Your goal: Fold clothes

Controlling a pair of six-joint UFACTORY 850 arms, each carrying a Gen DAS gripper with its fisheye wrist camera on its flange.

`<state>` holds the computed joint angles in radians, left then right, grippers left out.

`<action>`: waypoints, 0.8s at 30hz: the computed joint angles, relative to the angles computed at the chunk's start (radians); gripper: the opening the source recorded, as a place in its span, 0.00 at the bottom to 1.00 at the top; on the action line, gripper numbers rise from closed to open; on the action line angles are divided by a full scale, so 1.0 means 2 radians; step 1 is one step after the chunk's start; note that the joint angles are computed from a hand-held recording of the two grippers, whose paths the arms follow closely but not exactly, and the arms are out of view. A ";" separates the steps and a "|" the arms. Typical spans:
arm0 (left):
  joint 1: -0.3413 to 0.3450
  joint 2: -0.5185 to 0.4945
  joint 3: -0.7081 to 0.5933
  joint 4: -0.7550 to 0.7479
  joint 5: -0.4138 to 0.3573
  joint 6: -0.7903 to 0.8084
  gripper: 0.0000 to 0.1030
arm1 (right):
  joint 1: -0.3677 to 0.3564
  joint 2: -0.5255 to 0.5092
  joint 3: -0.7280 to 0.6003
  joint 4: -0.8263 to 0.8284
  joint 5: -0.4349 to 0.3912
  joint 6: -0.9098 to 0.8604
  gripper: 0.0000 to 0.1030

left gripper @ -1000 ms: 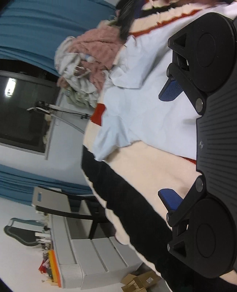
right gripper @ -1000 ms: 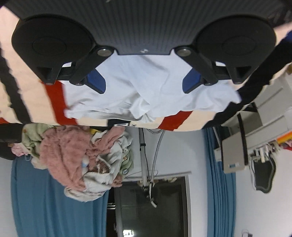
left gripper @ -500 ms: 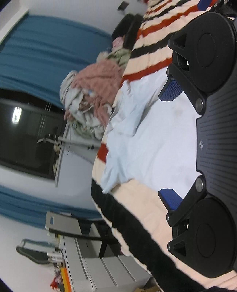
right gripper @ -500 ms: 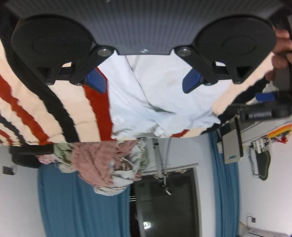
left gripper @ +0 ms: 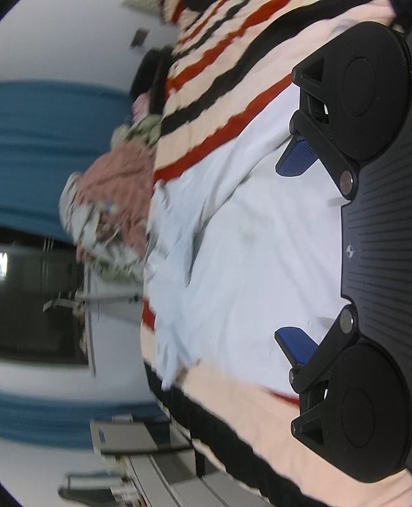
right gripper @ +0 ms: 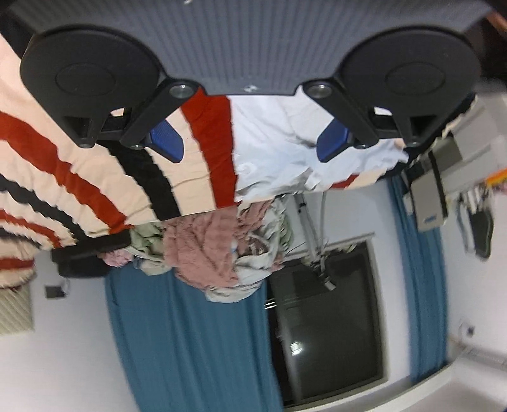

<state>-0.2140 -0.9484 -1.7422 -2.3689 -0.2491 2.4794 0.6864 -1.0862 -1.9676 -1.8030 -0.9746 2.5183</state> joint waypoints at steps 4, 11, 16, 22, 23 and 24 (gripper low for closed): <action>-0.015 -0.005 -0.001 0.159 -0.012 -0.123 0.94 | -0.001 0.045 0.077 -0.004 -0.050 0.075 0.90; -0.050 -0.034 -0.036 0.385 -0.081 -0.293 0.75 | -0.006 0.084 0.156 0.037 -0.122 0.170 0.90; -0.074 -0.060 -0.061 0.413 -0.126 -0.280 0.70 | -0.010 0.084 0.165 0.046 -0.131 0.186 0.90; -0.097 -0.130 -0.155 0.519 -0.151 -0.380 0.70 | -0.014 0.073 0.153 0.051 -0.122 0.162 0.90; -0.100 -0.140 -0.168 0.527 -0.144 -0.389 0.66 | -0.014 0.071 0.150 0.053 -0.120 0.156 0.90; -0.103 -0.144 -0.173 0.523 -0.136 -0.386 0.55 | -0.015 0.069 0.147 0.057 -0.118 0.150 0.90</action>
<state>-0.4192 -1.2372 -2.0885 -1.3226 -0.5206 1.7070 0.6564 -0.9485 -1.6746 -1.6886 -1.2103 2.8183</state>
